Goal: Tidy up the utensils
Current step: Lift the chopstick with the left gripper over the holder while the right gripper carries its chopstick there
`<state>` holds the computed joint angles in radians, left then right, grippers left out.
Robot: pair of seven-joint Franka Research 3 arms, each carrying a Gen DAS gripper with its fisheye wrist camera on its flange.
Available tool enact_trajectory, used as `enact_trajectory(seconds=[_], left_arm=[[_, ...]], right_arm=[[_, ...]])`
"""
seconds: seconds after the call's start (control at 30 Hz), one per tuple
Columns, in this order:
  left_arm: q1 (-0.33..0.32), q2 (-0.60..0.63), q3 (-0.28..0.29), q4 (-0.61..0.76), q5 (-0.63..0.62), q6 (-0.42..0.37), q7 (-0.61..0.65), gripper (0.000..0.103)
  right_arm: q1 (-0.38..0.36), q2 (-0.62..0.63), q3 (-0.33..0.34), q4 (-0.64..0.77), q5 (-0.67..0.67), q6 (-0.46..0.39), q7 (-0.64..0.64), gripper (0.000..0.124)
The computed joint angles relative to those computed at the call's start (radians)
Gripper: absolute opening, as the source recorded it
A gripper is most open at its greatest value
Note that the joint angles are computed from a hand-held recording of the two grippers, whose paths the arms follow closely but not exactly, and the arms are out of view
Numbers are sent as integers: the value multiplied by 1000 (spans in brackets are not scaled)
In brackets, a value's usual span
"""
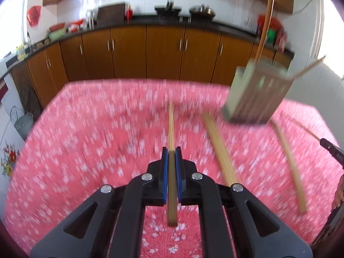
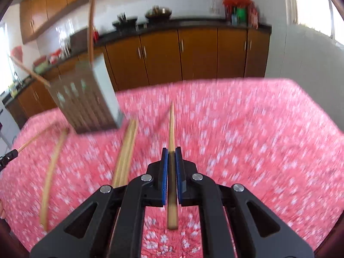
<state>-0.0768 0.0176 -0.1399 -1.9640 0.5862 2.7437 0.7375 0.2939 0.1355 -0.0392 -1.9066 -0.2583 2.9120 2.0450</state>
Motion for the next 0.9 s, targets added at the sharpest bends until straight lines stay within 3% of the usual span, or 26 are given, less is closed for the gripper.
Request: enact_trajectory(seconds=[0.2, 0.4, 0.57, 0.77, 0.9], left_arm=[[10, -28, 1, 55, 79, 30, -57, 8], [10, -24, -3, 118, 74, 28, -52, 8], [-1, -48, -14, 146, 26, 50, 28, 8], [-35, -29, -31, 218, -179, 92, 216, 8], [-50, -10, -37, 262, -200, 113, 246, 8]], right_arm=[[10, -27, -29, 33, -132, 65, 114, 8], [-7, -14, -10, 89, -86, 92, 70, 8], [-51, -22, 75, 132, 193, 127, -192, 8], [-107, -18, 207, 224, 646, 125, -620, 7], [-57, 16, 182, 291, 687, 148, -677, 7]])
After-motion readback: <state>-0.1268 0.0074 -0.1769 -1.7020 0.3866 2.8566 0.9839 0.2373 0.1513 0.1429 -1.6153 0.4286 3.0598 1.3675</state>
